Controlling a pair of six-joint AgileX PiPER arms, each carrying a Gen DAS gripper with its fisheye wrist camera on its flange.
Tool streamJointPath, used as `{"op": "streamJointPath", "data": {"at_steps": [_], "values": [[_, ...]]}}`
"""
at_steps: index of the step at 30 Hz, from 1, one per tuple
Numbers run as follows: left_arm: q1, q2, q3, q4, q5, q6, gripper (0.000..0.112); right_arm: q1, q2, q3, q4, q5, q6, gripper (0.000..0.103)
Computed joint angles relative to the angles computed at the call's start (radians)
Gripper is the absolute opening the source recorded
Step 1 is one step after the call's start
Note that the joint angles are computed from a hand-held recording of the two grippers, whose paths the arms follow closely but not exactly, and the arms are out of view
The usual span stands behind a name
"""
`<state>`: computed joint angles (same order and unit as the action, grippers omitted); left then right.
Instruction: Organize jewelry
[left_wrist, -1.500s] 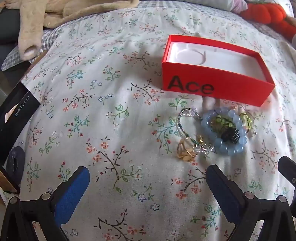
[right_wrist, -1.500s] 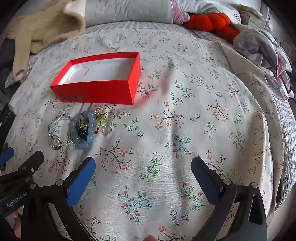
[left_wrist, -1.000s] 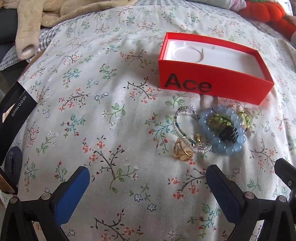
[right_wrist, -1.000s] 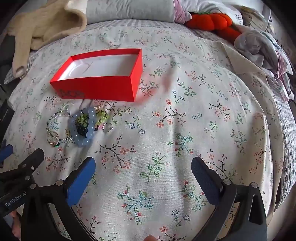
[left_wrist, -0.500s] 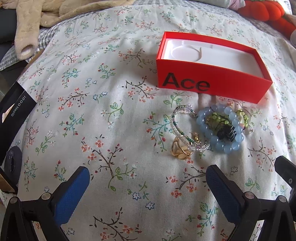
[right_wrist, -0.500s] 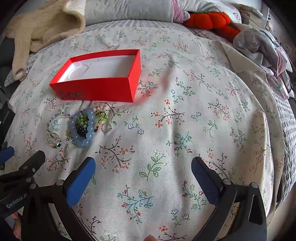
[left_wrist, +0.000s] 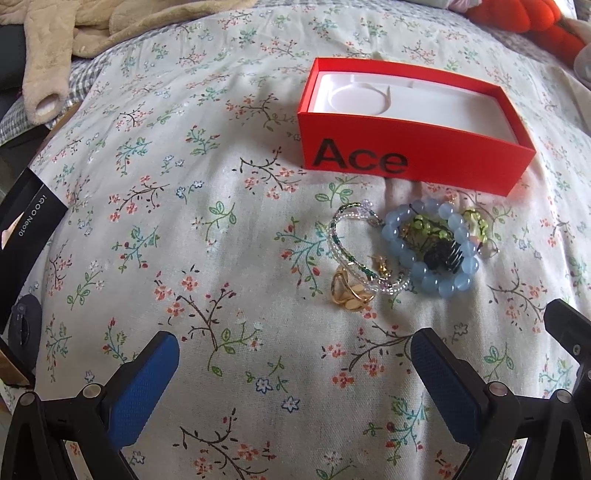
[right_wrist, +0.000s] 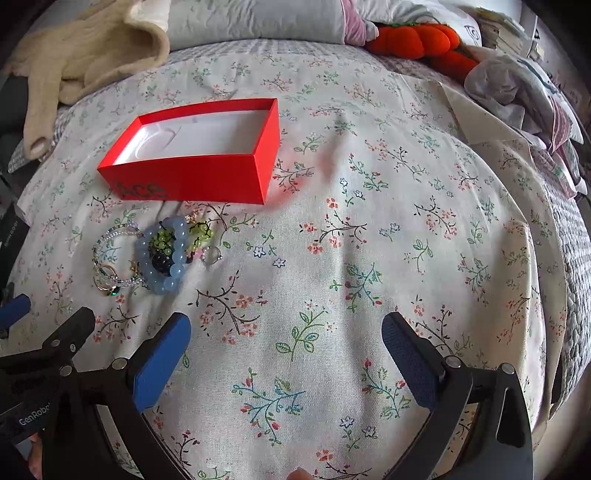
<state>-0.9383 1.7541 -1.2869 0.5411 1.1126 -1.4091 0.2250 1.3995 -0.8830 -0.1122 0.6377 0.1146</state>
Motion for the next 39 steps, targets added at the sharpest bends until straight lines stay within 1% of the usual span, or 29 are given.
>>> {"op": "streamJointPath", "data": {"at_steps": [12, 39], "values": [[-0.007, 0.006, -0.022, 0.0, 0.017, 0.006, 0.103, -0.003, 0.001, -0.002, 0.0, 0.001, 0.001, 0.103], [-0.005, 0.008, -0.037, -0.002, 0.026, 0.014, 0.103, -0.01, 0.002, -0.007, 0.006, 0.01, -0.006, 0.103]]}}
